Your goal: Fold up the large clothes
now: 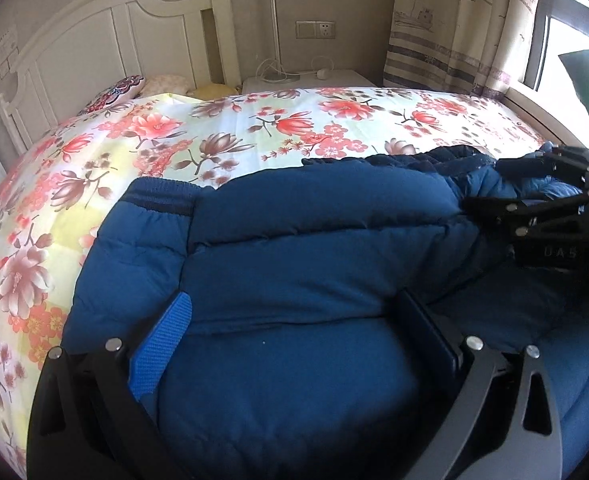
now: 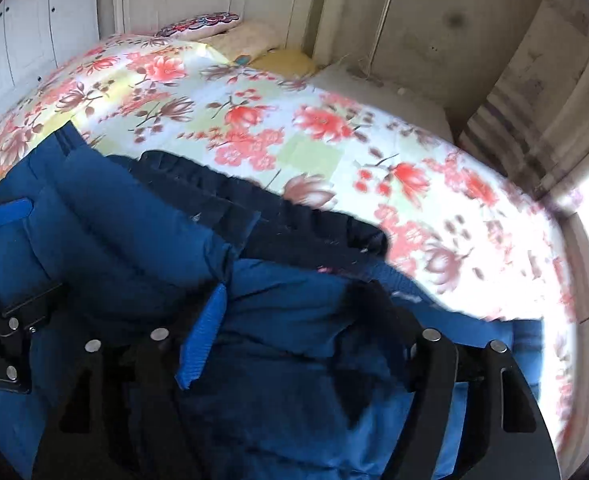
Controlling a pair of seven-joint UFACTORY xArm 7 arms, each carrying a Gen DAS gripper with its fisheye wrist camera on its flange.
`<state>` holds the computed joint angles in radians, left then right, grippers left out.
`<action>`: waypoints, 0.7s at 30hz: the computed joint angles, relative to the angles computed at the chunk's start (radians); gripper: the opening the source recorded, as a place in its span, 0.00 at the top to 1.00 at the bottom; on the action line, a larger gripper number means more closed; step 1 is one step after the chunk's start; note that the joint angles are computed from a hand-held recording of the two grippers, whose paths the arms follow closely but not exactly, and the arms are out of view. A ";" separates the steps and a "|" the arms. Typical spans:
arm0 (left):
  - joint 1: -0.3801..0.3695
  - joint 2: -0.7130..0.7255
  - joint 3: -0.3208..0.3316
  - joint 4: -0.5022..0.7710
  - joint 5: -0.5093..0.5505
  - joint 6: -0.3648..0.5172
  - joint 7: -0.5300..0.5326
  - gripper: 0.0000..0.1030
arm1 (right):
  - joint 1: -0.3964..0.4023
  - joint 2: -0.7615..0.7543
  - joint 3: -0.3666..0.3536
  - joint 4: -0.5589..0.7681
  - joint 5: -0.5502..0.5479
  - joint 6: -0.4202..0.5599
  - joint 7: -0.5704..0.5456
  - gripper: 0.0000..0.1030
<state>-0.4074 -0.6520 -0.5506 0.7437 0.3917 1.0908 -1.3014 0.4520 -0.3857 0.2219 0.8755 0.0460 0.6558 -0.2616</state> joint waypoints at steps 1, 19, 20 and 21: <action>-0.001 0.000 0.001 0.000 -0.001 -0.001 0.000 0.02 | 0.000 -0.012 -0.006 -0.012 0.005 -0.016 -0.003 0.34; 0.061 0.178 -0.074 0.218 0.103 -0.006 -0.031 0.02 | -0.115 0.009 -0.182 -0.069 0.342 -0.028 -0.069 0.31; 0.076 0.242 -0.099 0.264 0.159 0.016 -0.025 0.02 | -0.117 0.009 -0.178 -0.067 0.341 -0.028 -0.066 0.31; 0.076 0.287 -0.102 0.288 0.189 0.023 -0.015 0.02 | -0.119 0.009 -0.177 -0.066 0.340 -0.026 -0.066 0.31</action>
<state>-0.3314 -0.3648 -0.6523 1.0315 0.5805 1.1138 -1.3160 0.3328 -0.3767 0.0449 0.8091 0.3861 0.6294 -0.3273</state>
